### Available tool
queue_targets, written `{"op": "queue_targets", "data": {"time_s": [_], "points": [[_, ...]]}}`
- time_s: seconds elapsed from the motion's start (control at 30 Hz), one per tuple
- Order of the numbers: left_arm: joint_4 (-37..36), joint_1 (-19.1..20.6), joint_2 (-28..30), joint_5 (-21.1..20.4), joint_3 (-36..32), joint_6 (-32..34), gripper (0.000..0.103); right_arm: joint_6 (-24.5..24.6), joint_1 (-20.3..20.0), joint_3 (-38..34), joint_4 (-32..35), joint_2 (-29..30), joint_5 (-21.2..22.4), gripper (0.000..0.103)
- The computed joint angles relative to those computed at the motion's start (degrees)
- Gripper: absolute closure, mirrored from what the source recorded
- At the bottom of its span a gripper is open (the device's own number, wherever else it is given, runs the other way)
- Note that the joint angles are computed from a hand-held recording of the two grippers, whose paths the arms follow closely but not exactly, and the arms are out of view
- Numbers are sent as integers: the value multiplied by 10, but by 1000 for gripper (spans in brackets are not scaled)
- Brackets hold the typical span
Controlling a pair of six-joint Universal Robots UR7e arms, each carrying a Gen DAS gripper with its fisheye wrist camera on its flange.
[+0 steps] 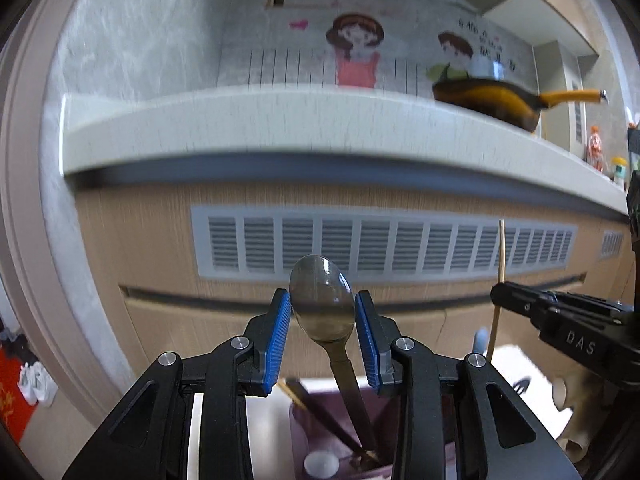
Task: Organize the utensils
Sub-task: 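Lower spoon and chopstick into the purple caddy while both tools open, then move the left tool to the wooden spoon while the right tool reaches the metal shovel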
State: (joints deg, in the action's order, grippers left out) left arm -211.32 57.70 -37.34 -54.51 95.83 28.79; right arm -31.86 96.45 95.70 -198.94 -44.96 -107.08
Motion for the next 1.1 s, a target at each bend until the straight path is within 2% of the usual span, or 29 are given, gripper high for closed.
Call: {"op": "queue_targets", "data": {"time_s": [0.1, 0.2, 0.27, 0.37, 0.47, 0.57, 0.73, 0.87, 1.0, 1.03, 1.1], "points": [[49, 8, -2, 8, 1, -37, 69, 11, -8, 6, 54, -8, -11, 97], [98, 19, -15, -9, 7, -81, 68, 25, -18, 14, 106, -24, -2, 97], [92, 17, -24, -11, 20, -90, 67, 15, -18, 29, 98, -34, -5, 97], [75, 8, -39, -13, 38, -90, 66, -12, -13, 69, 51, -60, -7, 96], [55, -5, -60, -5, 70, -92, 65, -24, -14, 125, 31, -106, -3, 89], [61, -19, -85, -1, 117, -109, 65, -14, -28, 171, 81, -153, -8, 85], [101, -35, -115, 0, 190, -161, 65, 24, -71, 273, 123, -211, -56, 85], [158, -38, -130, 2, 233, -209, 65, 49, -121, 349, 168, -259, -23, 85], [185, -36, -147, 8, 269, -253, 65, 73, -147, 381, 215, -283, 31, 85], [186, -35, -150, 9, 276, -260, 65, 68, -148, 385, 213, -279, 35, 85], [190, -32, -157, 15, 288, -274, 65, 56, -134, 381, 181, -252, 8, 85]]}}
